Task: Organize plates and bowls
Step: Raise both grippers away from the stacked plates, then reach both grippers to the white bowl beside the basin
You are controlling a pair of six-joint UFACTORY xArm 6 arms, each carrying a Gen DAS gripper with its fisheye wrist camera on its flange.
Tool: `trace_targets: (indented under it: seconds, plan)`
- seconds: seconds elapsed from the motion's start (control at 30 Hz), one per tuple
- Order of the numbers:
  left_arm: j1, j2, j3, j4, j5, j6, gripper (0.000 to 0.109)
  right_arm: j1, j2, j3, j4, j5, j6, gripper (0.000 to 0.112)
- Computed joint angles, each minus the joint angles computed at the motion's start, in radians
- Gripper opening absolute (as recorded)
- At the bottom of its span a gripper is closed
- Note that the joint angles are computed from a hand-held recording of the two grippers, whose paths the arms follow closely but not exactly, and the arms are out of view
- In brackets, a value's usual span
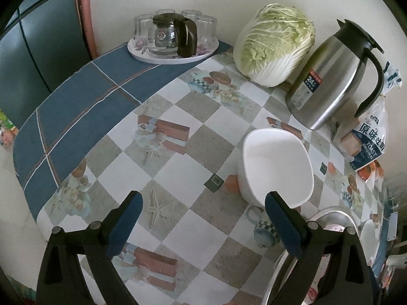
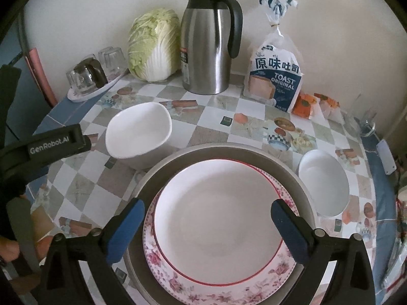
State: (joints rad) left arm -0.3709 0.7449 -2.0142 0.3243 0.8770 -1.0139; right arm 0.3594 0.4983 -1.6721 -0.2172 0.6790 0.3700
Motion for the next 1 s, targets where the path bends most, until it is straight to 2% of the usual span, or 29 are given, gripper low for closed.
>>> trace_targets:
  seconds: [0.3,0.4,0.5,0.57,0.77,0.9,1.0]
  plan:
    - [0.020,0.023,-0.033,-0.029,-0.055,0.070,0.097,0.020,0.039,-0.050,-0.058,0.028,0.065,0.101]
    - [0.015,0.047,-0.081,0.008,-0.034,0.087,0.097,0.016,0.038,-0.040,-0.010,-0.012,0.060,0.101]
    - [0.014,0.060,-0.102,0.025,-0.060,0.098,0.097,0.008,0.038,-0.039,0.095,-0.051,0.025,0.101]
    - [0.017,0.069,-0.115,0.029,-0.072,0.097,0.097,0.006,0.051,-0.066,0.111,-0.055,0.037,0.101]
    - [0.039,0.115,-0.171,-0.057,-0.088,0.134,0.097,-0.002,0.135,-0.245,0.078,0.059,0.085,0.101]
    - [0.049,0.155,-0.220,-0.088,-0.091,0.157,0.097,-0.016,0.189,-0.342,0.161,0.119,0.057,0.101]
    - [0.056,0.197,-0.282,-0.108,-0.083,0.168,0.097,-0.020,0.246,-0.446,0.164,0.179,0.065,0.101]
